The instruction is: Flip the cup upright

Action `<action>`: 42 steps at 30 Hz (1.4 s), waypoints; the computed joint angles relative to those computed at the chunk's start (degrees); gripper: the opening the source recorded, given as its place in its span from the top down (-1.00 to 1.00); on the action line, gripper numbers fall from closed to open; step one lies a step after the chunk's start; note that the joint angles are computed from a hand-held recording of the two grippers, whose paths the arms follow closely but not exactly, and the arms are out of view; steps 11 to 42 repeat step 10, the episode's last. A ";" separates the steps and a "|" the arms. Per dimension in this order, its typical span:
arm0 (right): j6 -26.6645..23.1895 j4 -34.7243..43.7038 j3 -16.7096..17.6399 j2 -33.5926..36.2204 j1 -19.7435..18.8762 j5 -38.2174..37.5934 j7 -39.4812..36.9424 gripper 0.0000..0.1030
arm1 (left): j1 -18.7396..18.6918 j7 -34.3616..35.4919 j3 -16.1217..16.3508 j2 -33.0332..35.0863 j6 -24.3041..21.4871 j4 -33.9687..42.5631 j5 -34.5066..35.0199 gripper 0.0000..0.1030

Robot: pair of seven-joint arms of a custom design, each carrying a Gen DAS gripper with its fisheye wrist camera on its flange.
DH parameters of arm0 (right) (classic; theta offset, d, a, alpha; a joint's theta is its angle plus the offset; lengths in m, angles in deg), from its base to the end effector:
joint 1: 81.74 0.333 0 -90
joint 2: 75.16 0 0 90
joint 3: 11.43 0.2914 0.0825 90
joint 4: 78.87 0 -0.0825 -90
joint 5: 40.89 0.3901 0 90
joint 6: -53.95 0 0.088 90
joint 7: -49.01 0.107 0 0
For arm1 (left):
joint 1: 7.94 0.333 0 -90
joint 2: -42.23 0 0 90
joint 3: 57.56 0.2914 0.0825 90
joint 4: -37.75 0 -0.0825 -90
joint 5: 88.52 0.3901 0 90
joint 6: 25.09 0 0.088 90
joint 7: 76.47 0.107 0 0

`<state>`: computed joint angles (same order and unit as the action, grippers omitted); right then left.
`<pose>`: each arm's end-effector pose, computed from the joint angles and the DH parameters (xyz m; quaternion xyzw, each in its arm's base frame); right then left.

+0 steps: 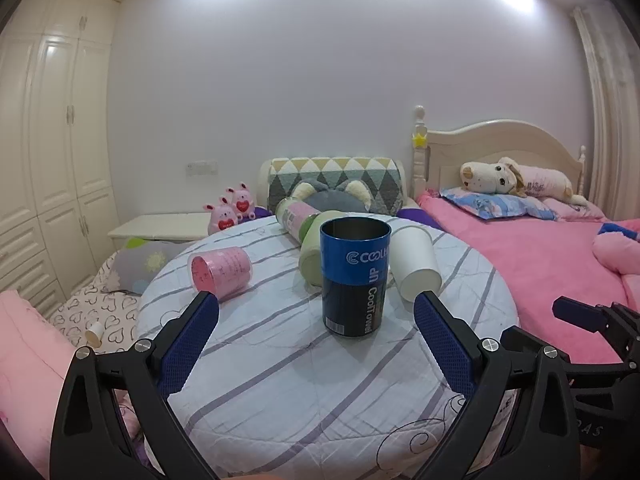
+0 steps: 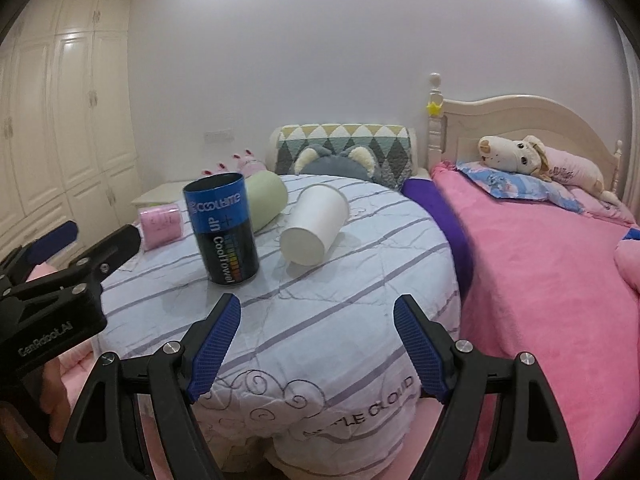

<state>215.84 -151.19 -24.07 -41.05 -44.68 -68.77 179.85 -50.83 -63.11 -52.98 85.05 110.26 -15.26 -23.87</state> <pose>0.6629 0.3818 0.5074 -0.6717 0.5472 -0.3090 0.3924 0.6114 -0.5026 0.5153 -0.5938 0.5614 -0.3867 0.4274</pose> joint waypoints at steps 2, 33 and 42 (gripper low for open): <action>0.26 -0.13 -0.06 -0.03 0.06 -0.15 0.00 -0.56 | 0.00 -0.07 0.04 0.07 -0.05 0.07 -0.01 -0.93; 2.28 -1.75 -1.67 -0.85 1.10 -2.03 2.28 -0.56 | 0.10 0.55 0.14 0.76 -0.43 1.06 -1.13 -0.93; 2.28 -1.75 -1.67 -0.85 1.10 -2.03 2.28 -0.56 | 0.10 0.55 0.14 0.76 -0.43 1.06 -1.13 -0.93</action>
